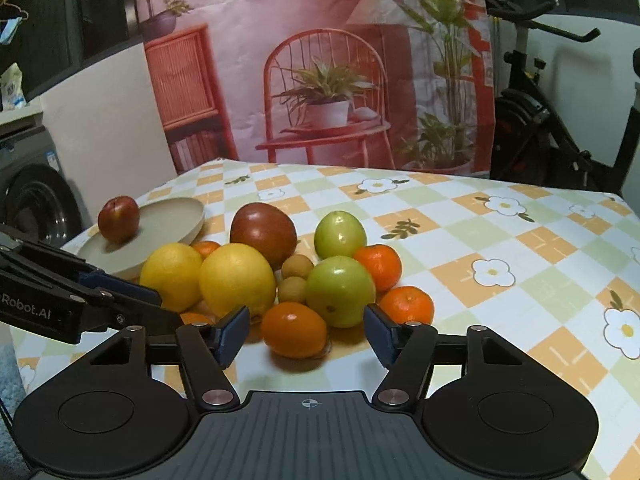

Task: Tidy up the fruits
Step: 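Move the left gripper back to the fruit pile toward a tangerine, then grasp a tangerine with the left gripper while the right gripper grasps another tangerine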

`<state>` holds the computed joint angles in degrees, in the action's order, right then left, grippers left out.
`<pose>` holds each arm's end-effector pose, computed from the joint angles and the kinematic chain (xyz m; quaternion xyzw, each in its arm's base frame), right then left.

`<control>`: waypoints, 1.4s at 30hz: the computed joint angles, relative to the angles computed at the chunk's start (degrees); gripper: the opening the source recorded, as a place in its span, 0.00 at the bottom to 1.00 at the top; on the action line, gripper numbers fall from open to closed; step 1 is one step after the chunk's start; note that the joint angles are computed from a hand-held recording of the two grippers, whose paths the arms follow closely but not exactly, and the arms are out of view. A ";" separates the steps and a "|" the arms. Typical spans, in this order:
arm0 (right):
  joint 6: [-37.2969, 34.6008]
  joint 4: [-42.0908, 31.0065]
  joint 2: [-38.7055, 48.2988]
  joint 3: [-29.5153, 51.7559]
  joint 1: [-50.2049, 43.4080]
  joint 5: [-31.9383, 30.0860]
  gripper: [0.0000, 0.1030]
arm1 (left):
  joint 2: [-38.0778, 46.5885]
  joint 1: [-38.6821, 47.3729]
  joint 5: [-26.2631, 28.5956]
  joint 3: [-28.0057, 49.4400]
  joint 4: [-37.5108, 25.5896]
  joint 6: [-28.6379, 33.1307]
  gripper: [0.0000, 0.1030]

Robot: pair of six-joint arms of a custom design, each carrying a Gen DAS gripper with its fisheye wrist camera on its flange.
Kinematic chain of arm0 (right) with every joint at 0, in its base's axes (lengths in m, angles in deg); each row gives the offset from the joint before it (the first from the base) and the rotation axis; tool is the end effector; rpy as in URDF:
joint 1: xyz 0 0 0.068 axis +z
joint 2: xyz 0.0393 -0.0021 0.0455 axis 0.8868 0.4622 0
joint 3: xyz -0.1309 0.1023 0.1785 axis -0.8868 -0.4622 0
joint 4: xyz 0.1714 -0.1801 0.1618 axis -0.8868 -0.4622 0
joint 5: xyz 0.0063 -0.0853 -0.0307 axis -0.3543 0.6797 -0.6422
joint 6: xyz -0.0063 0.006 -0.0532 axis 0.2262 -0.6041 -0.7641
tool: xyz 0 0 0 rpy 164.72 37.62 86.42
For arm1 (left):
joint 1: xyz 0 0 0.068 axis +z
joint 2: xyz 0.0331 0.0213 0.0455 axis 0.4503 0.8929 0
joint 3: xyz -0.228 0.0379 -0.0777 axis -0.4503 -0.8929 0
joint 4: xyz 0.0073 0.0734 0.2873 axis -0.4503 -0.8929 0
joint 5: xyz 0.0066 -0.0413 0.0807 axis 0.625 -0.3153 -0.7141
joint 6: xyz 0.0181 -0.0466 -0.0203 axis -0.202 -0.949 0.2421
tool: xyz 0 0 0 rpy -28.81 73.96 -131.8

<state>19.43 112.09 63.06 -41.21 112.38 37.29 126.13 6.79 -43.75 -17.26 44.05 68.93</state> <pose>0.2004 0.2012 -0.0098 0.0977 0.8607 0.0524 0.4968 0.3150 -0.1311 0.0360 0.3696 0.8550 -0.2186 0.2908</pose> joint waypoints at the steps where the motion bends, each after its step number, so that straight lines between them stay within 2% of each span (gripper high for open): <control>1: 0.19 0.25 -0.14 -0.18 -0.14 -0.31 0.55 | 0.09 -0.02 -0.05 0.03 -0.07 0.11 0.40; 12: 2.98 4.02 0.39 -2.31 -2.22 -2.80 0.52 | 2.74 -0.73 -1.52 1.50 0.60 -0.37 0.42; 14: 2.92 3.97 0.55 -2.17 -2.10 -2.82 0.52 | 3.62 -0.99 -1.65 2.10 0.68 -0.32 0.51; 15: 2.67 4.14 0.43 -2.28 -2.35 -3.07 0.52 | 3.84 -1.24 -1.81 2.17 0.89 -0.36 0.52; 22: 3.26 4.35 0.46 -2.16 -2.42 -3.29 0.52 | 6.27 -2.38 -3.10 3.70 0.90 1.25 0.51; 25: 3.45 4.49 0.61 -2.09 -2.28 -3.26 0.52 | 6.77 -2.10 -1.97 3.98 0.96 1.69 0.44; 29: 3.65 4.36 0.65 -2.00 -2.17 -3.25 0.52 | 5.32 -2.35 -3.47 2.30 2.20 2.95 0.43; 36: 3.26 3.26 0.63 -1.22 -2.65 -4.10 0.52 | -1.35 0.35 -1.41 -2.47 2.34 4.58 0.43; 42: 3.60 -2.09 0.90 1.93 -3.71 -6.11 0.48 | -6.39 3.53 0.16 -6.28 4.16 3.86 0.43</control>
